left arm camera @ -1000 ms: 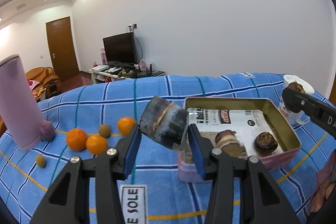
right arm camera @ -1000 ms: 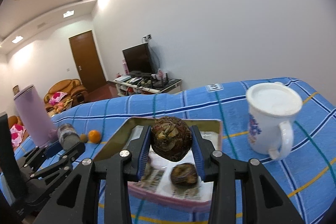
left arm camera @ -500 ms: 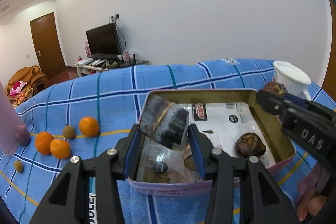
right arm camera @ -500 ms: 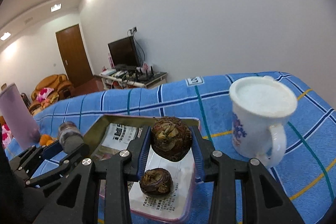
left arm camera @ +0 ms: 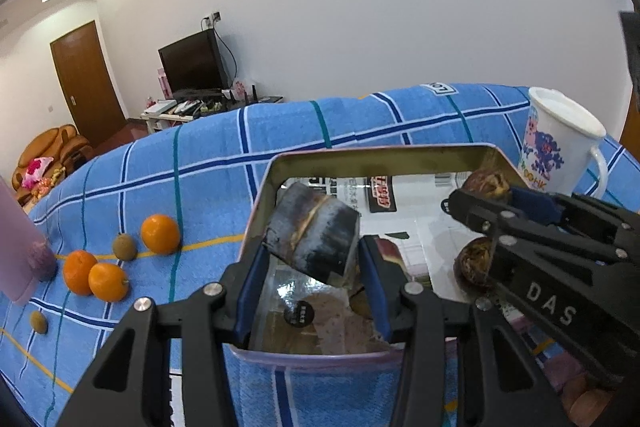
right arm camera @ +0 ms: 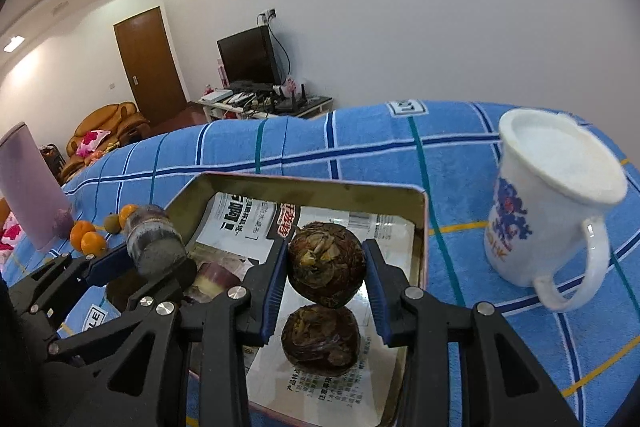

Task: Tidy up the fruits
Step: 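Lower both items into the tin box and open both grippers, then lift both grippers out of the tin box toward the loose fruit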

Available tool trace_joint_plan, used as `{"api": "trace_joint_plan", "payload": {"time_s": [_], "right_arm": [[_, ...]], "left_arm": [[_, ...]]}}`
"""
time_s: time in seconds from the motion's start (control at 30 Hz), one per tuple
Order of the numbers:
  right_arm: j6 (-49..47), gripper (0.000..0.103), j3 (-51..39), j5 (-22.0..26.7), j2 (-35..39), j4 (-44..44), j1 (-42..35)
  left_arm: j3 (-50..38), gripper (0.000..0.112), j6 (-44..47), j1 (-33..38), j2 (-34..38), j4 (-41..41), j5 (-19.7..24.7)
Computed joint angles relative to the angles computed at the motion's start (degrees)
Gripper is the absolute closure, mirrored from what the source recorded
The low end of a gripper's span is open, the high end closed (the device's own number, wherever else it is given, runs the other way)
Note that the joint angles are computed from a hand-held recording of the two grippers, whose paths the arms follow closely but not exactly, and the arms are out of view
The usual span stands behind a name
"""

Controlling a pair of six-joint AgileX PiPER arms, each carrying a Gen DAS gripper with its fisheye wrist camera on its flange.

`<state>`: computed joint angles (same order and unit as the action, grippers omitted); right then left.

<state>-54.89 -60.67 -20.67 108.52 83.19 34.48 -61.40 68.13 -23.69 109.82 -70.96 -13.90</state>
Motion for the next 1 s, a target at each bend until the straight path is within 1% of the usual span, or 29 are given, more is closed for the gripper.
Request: {"api": "trace_joint_plan", "payload": {"time_s": [0.03, 0.17, 0.2, 0.27, 0.3, 0.33, 0.37, 0.4, 0.43, 0.5, 0.57, 0.67, 0.77, 0.87, 0.9, 0.93, 1.0], "right_arm": [[-0.18, 0.063, -0.16, 0.94, 0.11, 0.34, -0.43], [3.9, 0.063, -0.1, 3.39, 0.29, -3.69, -1.18], [5.41, 0.063, 0.09, 3.85, 0.23, -4.92, -1.35], [9.7, 0.063, 0.67, 4.04, 0.04, -8.62, -1.45], [12.45, 0.061, 1.07, 4.13, -0.12, -10.96, -1.53], [14.96, 0.058, 1.52, 4.03, -0.37, -12.96, -1.55], [19.2, 0.056, 2.17, 4.1, -0.76, -16.95, -1.65], [21.37, 0.047, 2.57, 3.85, -1.05, -18.9, -1.6], [23.54, 0.037, 3.19, 2.94, -1.44, -20.82, -1.33], [27.56, 0.028, 5.32, -1.19, -2.73, -23.6, -0.11], [31.46, 0.028, 6.77, -3.08, -3.68, -26.76, 0.02], [35.92, 0.028, 9.03, -7.02, -4.81, -28.98, 0.44], [34.88, 0.028, 10.31, -11.64, -5.56, -26.58, 1.96], [30.9, 0.028, 11.21, -18.54, -5.84, -22.46, 5.28], [29.48, 0.028, 11.53, -21.65, -5.86, -21.0, 6.59], [27.74, 0.028, 11.65, -25.82, -5.53, -19.06, 8.41], [24.73, 0.027, 11.47, -32.48, -4.69, -16.19, 11.22]], "left_arm": [[-0.04, 0.064, 0.63, -0.55, 0.06, -0.58, -0.66], [0.51, 0.063, 1.42, -2.65, -0.23, -0.72, -2.74], [0.78, 0.061, 1.61, -3.02, -0.4, -0.86, -3.35], [1.1, 0.048, 1.35, -3.36, -0.68, -0.94, -4.05], [1.5, 0.032, -0.02, -3.51, -0.95, 0.06, -4.29], [2.13, 0.021, -2.41, -3.63, -1.23, 2.18, -4.65], [3.1, 0.018, -5.56, -3.54, -1.79, 5.23, -5.07], [4.15, 0.015, -8.75, -3.74, -2.39, 8.23, -6.1], [4.95, 0.014, -10.89, -3.88, -2.84, 10.34, -6.92], [6.21, 0.011, -14.08, -4.17, -3.53, 13.55, -8.44], [7.33, 0.009, -17.12, -4.01, -4.15, 16.11, -9.53], [8.72, 0.009, -22.75, -3.26, -5.05, 20.25, -10.86], [9.76, 0.009, -26.38, -2.36, -5.72, 22.67, -12.17], [10.61, 0.009, -26.4, -2.24, -6.02, 21.65, -15.71], [11.0, 0.009, -26.1, -2.35, -6.06, 20.9, -17.81], [11.26, 0.009, -26.4, -2.21, -6.01, 21.05, -18.82], [10.97, 0.009, -25.66, -1.8, -5.5, 19.6, -20.63]]}}
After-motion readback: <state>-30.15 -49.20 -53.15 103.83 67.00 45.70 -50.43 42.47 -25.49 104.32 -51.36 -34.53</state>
